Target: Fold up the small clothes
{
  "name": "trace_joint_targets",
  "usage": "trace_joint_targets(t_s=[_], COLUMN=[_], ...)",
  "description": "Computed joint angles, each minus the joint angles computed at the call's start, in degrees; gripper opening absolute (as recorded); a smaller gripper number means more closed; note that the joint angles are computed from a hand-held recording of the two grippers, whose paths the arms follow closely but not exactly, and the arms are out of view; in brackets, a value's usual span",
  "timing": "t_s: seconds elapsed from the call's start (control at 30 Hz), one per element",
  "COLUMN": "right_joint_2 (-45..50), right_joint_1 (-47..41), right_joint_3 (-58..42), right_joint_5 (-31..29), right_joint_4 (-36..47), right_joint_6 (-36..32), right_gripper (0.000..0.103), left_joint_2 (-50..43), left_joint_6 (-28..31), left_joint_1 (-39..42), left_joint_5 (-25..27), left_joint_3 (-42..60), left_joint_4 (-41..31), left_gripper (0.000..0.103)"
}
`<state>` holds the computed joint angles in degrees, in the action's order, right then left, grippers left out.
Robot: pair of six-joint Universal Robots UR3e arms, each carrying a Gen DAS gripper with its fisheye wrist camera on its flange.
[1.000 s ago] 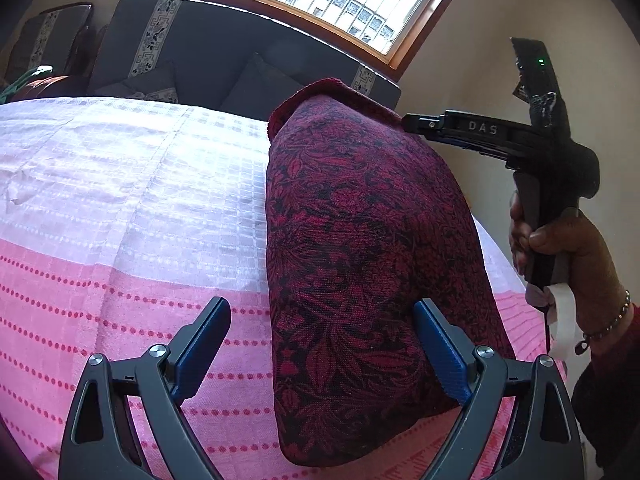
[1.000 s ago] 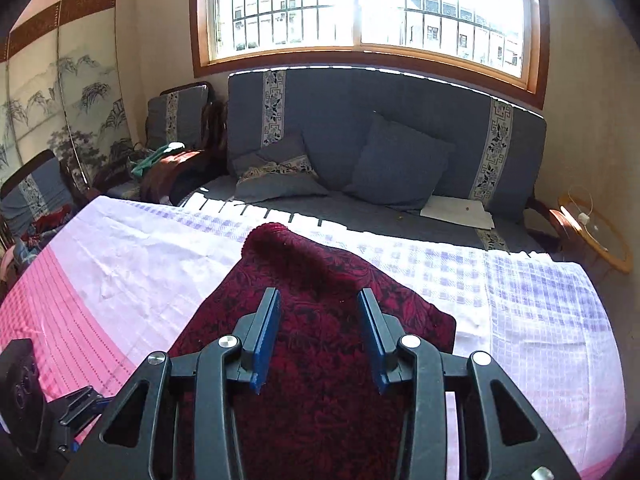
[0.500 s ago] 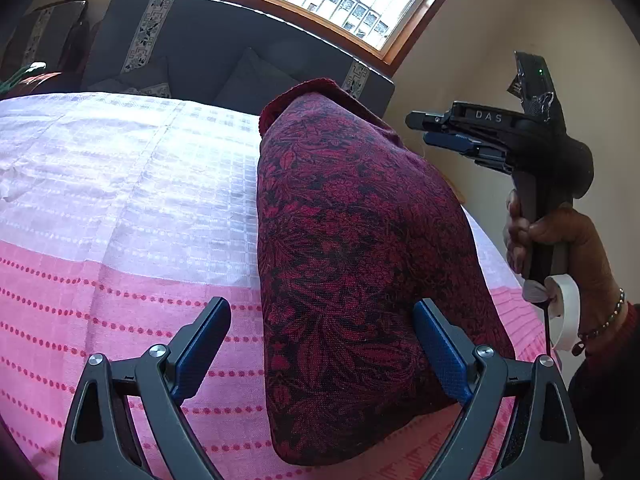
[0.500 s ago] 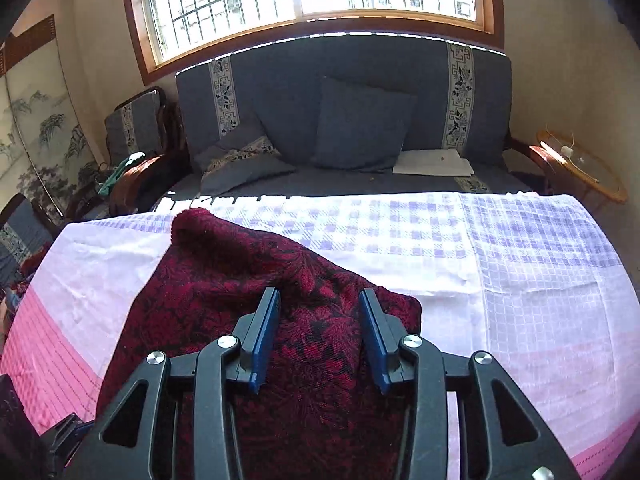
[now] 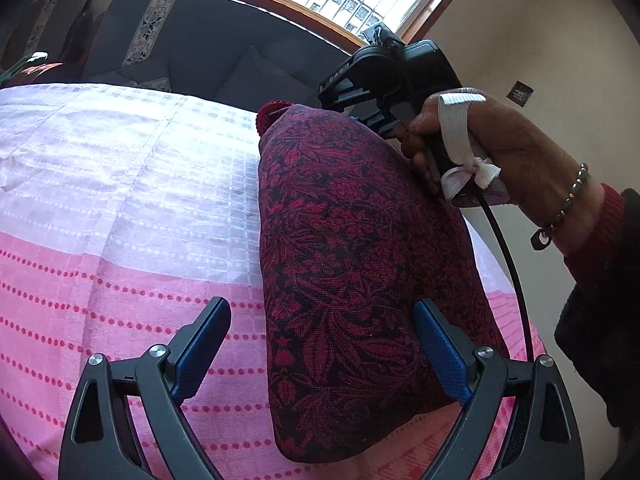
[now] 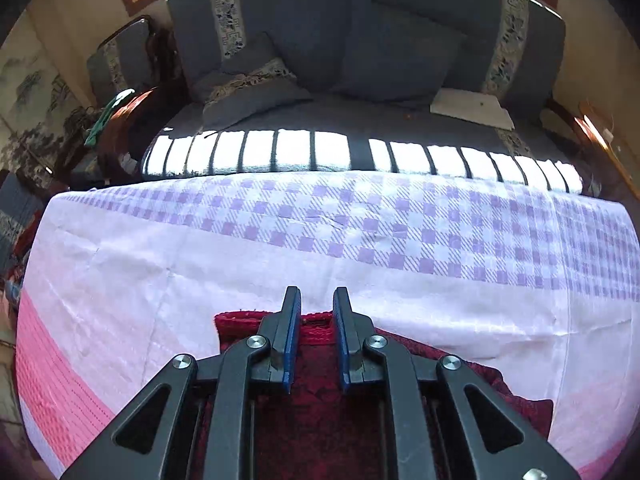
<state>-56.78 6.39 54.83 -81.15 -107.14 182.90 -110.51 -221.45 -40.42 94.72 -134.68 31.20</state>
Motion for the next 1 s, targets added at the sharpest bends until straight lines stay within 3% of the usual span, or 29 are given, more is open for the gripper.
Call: trace_joint_targets(t_s=[0.13,0.23,0.27,0.3,0.33,0.37,0.43,0.5,0.6,0.7,0.77,0.8,0.83,0.87,0.93,1.0], right_joint_2=[-12.1,-28.8,-34.8,-40.8,-46.8,-52.8,-64.8,-75.2,-81.5,-83.8,-82.0,-81.3,-81.7,-82.1,-82.6,-85.2], right_joint_1=[-9.1,-21.1,-26.1,-30.5,-35.1,-39.7,-48.5,-59.8,-76.7,-86.1,-82.6,-79.4,-76.8,-72.4,-70.8,-78.8], right_joint_3=[21.3,39.3,44.8,48.0,49.9,51.8,55.7,59.5,60.9,61.5,62.9,63.6,64.6,66.3,68.0,64.1], right_joint_5=[9.7,25.2,31.6,36.4,39.7,40.8,37.5,34.6,30.8,28.5,29.6,31.0,31.7,31.9,32.7,32.8], right_joint_4=[-15.4,-25.8,-24.4,-18.2,-7.2,2.8,18.4,33.6,58.9,72.6,70.4,68.2,65.5,58.8,55.4,67.6], right_joint_6=[4.2,3.0,-2.1,-9.0,-18.7,-27.8,-43.4,-58.8,-80.2,-91.6,-88.9,-86.6,-84.5,-78.8,-75.9,-86.4], right_gripper=[0.021,0.021,0.022,0.024,0.031,0.048,0.072,0.072,0.072,0.07,0.065,0.057,0.028,0.013,0.011,0.01], left_joint_2=[-0.2,-0.5,-0.6,-0.7,-0.7,-0.9,-0.9,-0.9,-0.9,-0.8,-0.3,-0.2,-0.1,0.0,0.2,0.6], left_joint_6=[-0.7,-0.8,-0.8,-0.9,-0.9,-0.8,-0.5,-0.7,-1.2,-1.4,-1.7,-1.9,-2.2,-2.5,-2.7,-2.8], left_joint_1=[0.3,0.8,0.9,1.0,1.1,1.2,1.3,1.1,1.1,0.8,0.5,0.4,0.4,0.3,0.3,-0.2], left_joint_5=[-0.3,-0.8,-0.9,-1.0,-1.3,-1.6,-2.0,-1.7,-1.7,-1.2,-0.7,-0.4,-0.1,0.3,0.6,1.5], left_joint_3=[0.0,-0.6,-0.9,-1.1,-1.5,-1.9,-2.6,-3.0,-3.7,-4.0,-4.5,-4.7,-4.9,-5.2,-5.9,-6.1], left_joint_4=[0.2,1.7,2.3,2.7,3.5,4.4,5.8,6.6,7.8,8.2,8.2,8.4,8.4,8.6,9.3,9.3], left_gripper=[0.092,0.092,0.092,0.092,0.092,0.092,0.092,0.092,0.092,0.092,0.092,0.092,0.092,0.092,0.092,0.092])
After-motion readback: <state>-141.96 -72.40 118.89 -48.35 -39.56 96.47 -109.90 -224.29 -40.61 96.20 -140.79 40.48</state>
